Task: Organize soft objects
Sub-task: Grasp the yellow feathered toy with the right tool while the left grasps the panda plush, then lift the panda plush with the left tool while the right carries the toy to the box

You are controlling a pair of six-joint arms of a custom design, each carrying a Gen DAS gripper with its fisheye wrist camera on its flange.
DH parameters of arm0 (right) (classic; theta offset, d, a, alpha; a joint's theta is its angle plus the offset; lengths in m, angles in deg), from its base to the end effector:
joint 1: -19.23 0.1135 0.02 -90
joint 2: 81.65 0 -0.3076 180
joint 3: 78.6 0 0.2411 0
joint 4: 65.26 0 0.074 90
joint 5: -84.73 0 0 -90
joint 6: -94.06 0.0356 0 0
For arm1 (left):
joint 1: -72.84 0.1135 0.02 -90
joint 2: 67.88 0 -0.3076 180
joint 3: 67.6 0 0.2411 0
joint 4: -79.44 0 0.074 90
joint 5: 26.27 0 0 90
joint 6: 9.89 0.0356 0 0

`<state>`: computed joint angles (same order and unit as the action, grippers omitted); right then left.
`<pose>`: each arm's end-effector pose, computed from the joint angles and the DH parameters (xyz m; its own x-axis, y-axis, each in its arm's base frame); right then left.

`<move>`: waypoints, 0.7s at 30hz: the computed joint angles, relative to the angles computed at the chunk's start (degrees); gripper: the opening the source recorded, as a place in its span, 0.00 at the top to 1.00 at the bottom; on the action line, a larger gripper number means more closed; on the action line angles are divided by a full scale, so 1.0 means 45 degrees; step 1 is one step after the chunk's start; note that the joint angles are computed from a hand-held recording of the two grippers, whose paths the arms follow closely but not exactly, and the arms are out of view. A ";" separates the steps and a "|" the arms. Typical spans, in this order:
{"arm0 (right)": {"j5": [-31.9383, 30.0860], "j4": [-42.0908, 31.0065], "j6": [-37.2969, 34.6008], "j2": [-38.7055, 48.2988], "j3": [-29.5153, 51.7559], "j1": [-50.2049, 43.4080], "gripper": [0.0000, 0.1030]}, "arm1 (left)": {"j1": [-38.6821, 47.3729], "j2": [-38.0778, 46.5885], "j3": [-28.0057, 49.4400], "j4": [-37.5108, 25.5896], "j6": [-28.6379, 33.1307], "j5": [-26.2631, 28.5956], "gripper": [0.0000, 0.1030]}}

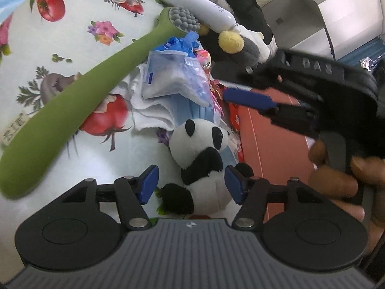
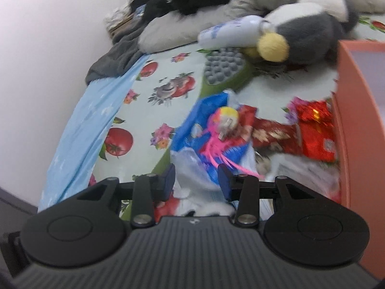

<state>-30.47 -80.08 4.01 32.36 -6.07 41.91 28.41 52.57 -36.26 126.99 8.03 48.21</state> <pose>0.3491 0.1623 0.1464 -0.7671 -0.3214 -0.5552 -0.5675 0.7435 0.3537 0.1928 -0.1757 0.0658 -0.6515 -0.6452 -0.3991 -0.2872 0.6967 -0.6573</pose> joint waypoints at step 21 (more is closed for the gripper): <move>-0.0084 -0.0788 -0.1212 0.0658 0.1094 0.0323 0.89 | 0.0252 0.0853 -0.0033 0.1667 -0.0211 0.0359 0.63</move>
<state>-30.85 -83.63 -1.45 35.32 -1.15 43.36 29.54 56.41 -36.41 134.49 7.08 49.83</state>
